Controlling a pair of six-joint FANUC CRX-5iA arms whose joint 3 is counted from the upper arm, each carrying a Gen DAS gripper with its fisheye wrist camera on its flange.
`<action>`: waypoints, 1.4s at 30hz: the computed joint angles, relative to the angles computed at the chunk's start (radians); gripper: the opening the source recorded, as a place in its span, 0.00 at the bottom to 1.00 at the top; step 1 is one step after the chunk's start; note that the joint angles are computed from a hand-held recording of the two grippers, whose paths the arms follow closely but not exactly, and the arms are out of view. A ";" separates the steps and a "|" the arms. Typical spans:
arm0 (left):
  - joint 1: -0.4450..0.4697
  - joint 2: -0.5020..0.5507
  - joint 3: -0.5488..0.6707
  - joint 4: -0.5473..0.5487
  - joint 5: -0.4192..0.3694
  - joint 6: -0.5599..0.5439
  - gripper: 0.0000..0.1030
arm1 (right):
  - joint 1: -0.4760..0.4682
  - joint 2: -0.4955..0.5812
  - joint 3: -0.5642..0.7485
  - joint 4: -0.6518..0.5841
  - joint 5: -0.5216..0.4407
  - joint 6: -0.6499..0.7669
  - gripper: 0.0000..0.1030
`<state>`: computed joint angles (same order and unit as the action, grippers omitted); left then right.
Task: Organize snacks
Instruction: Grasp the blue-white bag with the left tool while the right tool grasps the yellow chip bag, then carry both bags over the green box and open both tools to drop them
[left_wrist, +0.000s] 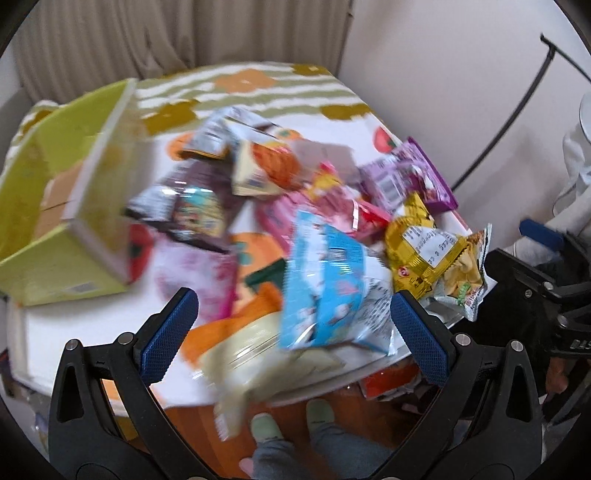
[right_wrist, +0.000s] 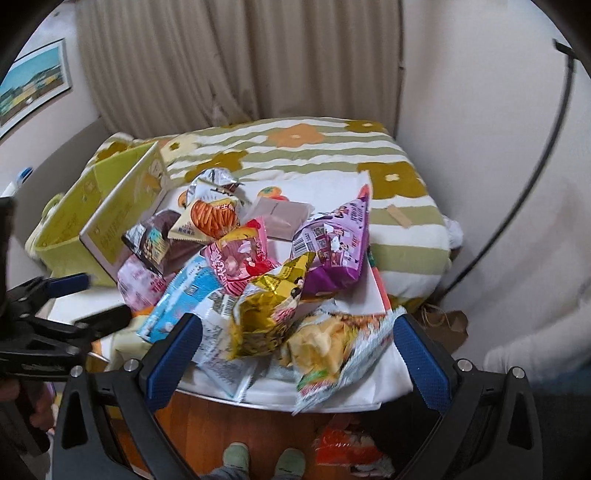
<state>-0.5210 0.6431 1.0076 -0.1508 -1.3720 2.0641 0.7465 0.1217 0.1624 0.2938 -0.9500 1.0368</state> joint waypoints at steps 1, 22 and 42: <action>-0.002 0.019 0.017 0.002 -0.001 -0.014 1.00 | -0.011 0.006 0.005 -0.022 0.011 0.039 1.00; 0.026 0.129 0.031 0.178 0.080 -0.126 0.78 | -0.132 0.209 0.261 -0.396 -0.107 0.496 0.83; 0.047 0.029 -0.109 0.238 0.157 -0.116 0.58 | -0.167 0.203 0.289 -0.515 -0.129 0.534 0.54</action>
<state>-0.4737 0.6720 0.8984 0.0869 -1.2152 1.9479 0.5795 0.3251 0.4512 -0.2216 -1.0785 1.5703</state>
